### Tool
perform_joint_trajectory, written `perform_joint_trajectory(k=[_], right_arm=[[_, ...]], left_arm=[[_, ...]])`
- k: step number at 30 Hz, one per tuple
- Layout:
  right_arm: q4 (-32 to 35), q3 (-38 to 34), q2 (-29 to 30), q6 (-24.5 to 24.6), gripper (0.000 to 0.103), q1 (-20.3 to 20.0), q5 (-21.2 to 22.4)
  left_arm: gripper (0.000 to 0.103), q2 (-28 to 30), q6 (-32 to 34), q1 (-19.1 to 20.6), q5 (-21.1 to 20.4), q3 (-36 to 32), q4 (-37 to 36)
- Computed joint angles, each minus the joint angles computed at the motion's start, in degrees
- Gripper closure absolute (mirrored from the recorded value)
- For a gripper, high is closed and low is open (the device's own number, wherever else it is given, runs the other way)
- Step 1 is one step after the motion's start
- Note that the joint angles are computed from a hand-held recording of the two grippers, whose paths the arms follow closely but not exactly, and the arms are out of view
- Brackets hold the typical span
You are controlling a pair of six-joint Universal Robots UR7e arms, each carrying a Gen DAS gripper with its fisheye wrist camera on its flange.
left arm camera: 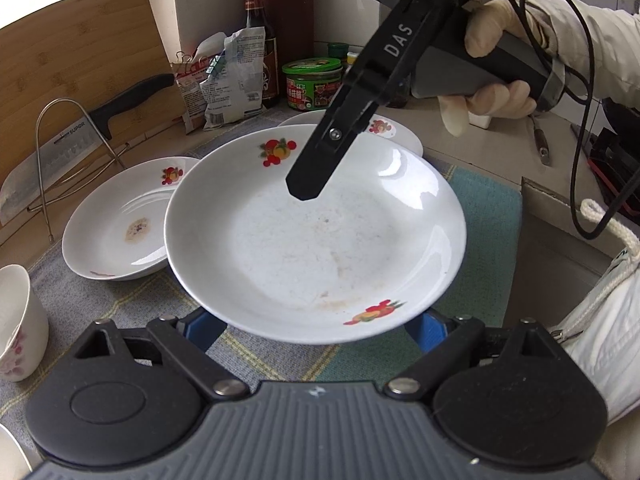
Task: Organize plates and bowls
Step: 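Carry the plate with the right tool toward the other white plate, then lower the held plate onto the other white plate with the right tool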
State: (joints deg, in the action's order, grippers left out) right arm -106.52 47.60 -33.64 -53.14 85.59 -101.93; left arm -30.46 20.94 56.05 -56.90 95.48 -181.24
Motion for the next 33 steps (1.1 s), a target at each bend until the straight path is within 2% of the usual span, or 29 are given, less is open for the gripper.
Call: perform_joint_trajectory(k=[24,33], right_arm=[[7.9,-17.5,5.6,-0.3,0.0,-3.9,1.9],[10.8,-25.0,8.7,-0.1,0.0,-4.8,2.1]], left_arm=[[0.009,10.0,2.5,0.2,-2.2,-16.5,8.7],[0.009,12.1,4.1,0.8,-3.5,-20.5,10.8]])
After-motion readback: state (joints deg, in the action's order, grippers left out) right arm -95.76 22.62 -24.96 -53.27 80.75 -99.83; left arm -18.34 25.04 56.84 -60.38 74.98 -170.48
